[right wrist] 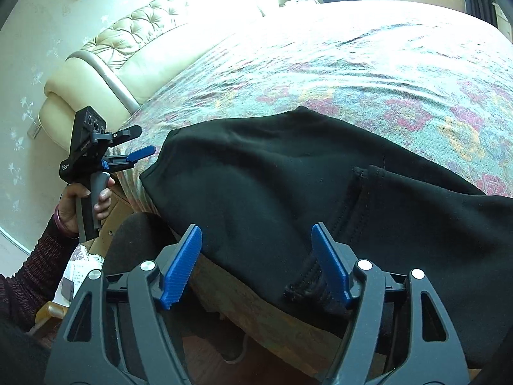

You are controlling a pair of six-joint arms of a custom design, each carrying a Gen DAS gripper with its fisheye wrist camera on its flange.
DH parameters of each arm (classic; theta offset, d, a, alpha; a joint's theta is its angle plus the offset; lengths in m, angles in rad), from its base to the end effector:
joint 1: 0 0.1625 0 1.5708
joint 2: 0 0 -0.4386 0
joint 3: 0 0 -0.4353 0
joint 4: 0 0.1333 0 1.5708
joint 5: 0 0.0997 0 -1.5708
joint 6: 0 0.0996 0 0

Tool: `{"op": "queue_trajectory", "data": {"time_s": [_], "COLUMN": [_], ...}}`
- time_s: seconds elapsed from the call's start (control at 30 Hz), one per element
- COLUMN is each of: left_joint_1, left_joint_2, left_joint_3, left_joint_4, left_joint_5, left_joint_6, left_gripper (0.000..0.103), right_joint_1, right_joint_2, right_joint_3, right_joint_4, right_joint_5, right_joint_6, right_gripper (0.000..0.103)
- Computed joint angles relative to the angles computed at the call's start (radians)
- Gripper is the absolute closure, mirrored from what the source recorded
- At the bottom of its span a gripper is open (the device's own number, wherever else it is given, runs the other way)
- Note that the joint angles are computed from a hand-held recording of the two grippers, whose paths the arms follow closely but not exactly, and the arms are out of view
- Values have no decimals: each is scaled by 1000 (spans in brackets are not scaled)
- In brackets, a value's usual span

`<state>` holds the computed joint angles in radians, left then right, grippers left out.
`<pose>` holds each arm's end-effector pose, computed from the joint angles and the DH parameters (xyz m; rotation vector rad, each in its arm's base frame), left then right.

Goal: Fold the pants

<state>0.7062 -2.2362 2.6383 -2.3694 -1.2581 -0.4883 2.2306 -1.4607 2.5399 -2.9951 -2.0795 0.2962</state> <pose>-0.0902 -0.2924 0.2883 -0.4736 -3.0016 0.7755 0.2980 -0.2458 0.1666 0.3745 -2.7262 0.7542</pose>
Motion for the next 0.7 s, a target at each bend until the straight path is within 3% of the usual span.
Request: {"op": "queue_trajectory", "data": {"time_s": [0.1, 0.2, 0.33, 0.4, 0.6, 0.7], "left_joint_1": [101, 243, 405, 441, 452, 476], "left_joint_2": [-22, 23, 115, 158, 244, 270], "left_joint_3": [-52, -105, -156, -173, -187, -193], "left_joint_4": [68, 88, 81, 91, 51, 47], "left_joint_5": [35, -11, -164, -215, -214, -332], "left_joint_6": [49, 120, 206, 228, 274, 320], "left_gripper": [6, 6, 6, 6, 6, 6], "right_joint_1": [-12, -26, -35, -38, -36, -33], "right_joint_2": [3, 10, 32, 42, 59, 66], "right_joint_3": [1, 11, 18, 19, 22, 27], "right_joint_4": [-14, -38, -57, -63, -84, -104], "right_joint_5": [11, 32, 51, 59, 82, 98], "right_joint_6": [9, 26, 49, 56, 77, 91], "right_gripper": [31, 31, 31, 31, 31, 31]}}
